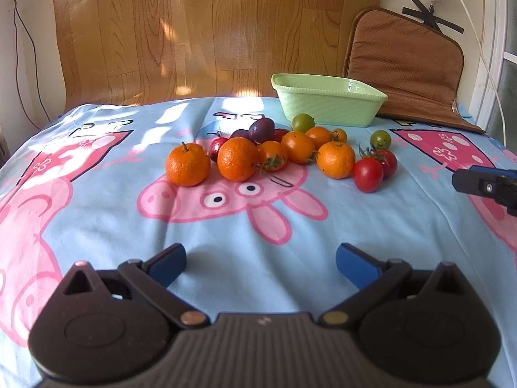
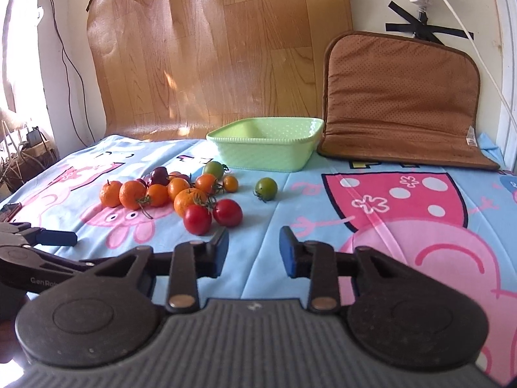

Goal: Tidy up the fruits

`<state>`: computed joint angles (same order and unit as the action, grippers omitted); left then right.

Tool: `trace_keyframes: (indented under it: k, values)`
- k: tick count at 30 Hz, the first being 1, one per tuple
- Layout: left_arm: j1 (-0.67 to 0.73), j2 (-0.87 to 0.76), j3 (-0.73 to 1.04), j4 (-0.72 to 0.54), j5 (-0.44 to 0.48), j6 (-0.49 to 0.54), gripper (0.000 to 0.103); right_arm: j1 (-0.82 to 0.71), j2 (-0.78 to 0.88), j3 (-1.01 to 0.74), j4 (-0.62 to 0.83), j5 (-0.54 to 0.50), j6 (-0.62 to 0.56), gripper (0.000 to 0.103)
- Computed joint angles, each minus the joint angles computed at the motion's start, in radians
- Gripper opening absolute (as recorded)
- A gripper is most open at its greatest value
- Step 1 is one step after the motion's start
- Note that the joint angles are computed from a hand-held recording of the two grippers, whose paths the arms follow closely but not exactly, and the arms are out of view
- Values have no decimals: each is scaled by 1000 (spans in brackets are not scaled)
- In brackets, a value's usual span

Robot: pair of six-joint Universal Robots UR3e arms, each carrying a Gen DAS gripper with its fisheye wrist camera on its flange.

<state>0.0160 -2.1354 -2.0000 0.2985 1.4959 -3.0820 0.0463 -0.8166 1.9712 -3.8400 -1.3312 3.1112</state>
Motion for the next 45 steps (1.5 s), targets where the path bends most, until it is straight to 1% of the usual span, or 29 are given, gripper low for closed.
trace_keyframes:
  k: [1,2,5,7,10,12,13,14,16,19,20,22,25,26,27,28,30,31,32,34,35,36,38,39,41,42,43,44,45]
  values:
    - [1,0,2,-2,-3,2,103,-1,-2,-10,17,3,-18,25]
    - [3,0,2,-4,-8,5,103,-5,-5,-17,36,10,-34,20]
    - [19,5,-4,1,-41,13,101,-14,-4,-45,77,35,-82,20]
    - [47,9,-30,44,-103,21,98,-22,1,-68,103,68,-131,20]
    - [80,-2,-59,132,-181,25,98,-40,7,-113,170,120,-197,20]
    - [88,-11,-47,149,-216,30,95,-59,13,-149,226,176,-228,20]
    - [85,-14,-30,135,-224,38,90,-67,17,-169,256,201,-247,20]
    - [85,-17,-13,118,-238,50,82,-71,22,-192,286,219,-266,20]
    - [88,-23,21,87,-285,66,73,-79,32,-237,347,255,-305,21]
    - [102,-41,72,50,-388,81,66,-92,40,-301,451,306,-362,22]
    - [108,-48,100,16,-432,83,63,-94,42,-318,483,319,-386,22]
    - [115,-64,155,-52,-497,76,62,-98,45,-348,536,337,-439,22]
    - [108,-98,238,-136,-538,61,62,-104,51,-393,627,362,-525,23]
    - [105,-111,266,-163,-551,59,62,-105,55,-412,659,368,-551,25]
    - [100,-123,291,-183,-554,55,62,-104,63,-431,677,370,-573,28]
    - [93,-133,310,-194,-546,49,62,-104,78,-459,695,372,-596,35]
    - [77,-158,352,-206,-514,36,61,-105,101,-509,742,380,-629,35]
    - [77,-168,372,-221,-512,30,61,-108,117,-547,787,391,-646,35]
    - [79,-176,391,-238,-516,21,61,-112,127,-573,825,401,-662,35]
    - [85,-190,415,-252,-530,10,61,-123,146,-601,847,440,-681,35]
    - [86,-195,425,-258,-534,9,61,-128,147,-607,863,454,-690,32]
    - [85,-199,431,-260,-535,9,59,-135,141,-608,891,472,-699,31]
    - [84,-203,452,-298,-544,14,50,-145,127,-593,917,495,-687,30]
    - [86,-204,449,-299,-550,11,48,-149,111,-562,907,494,-680,31]
    - [91,-199,435,-307,-562,11,39,-160,71,-482,877,506,-681,30]
    - [98,-190,414,-307,-578,13,38,-168,46,-437,873,518,-682,30]
    - [107,-180,389,-300,-599,15,34,-170,23,-388,841,511,-667,30]
    - [115,-162,344,-274,-613,21,31,-173,2,-339,806,508,-650,30]
    - [119,-144,298,-235,-610,27,30,-180,-19,-285,772,514,-629,30]
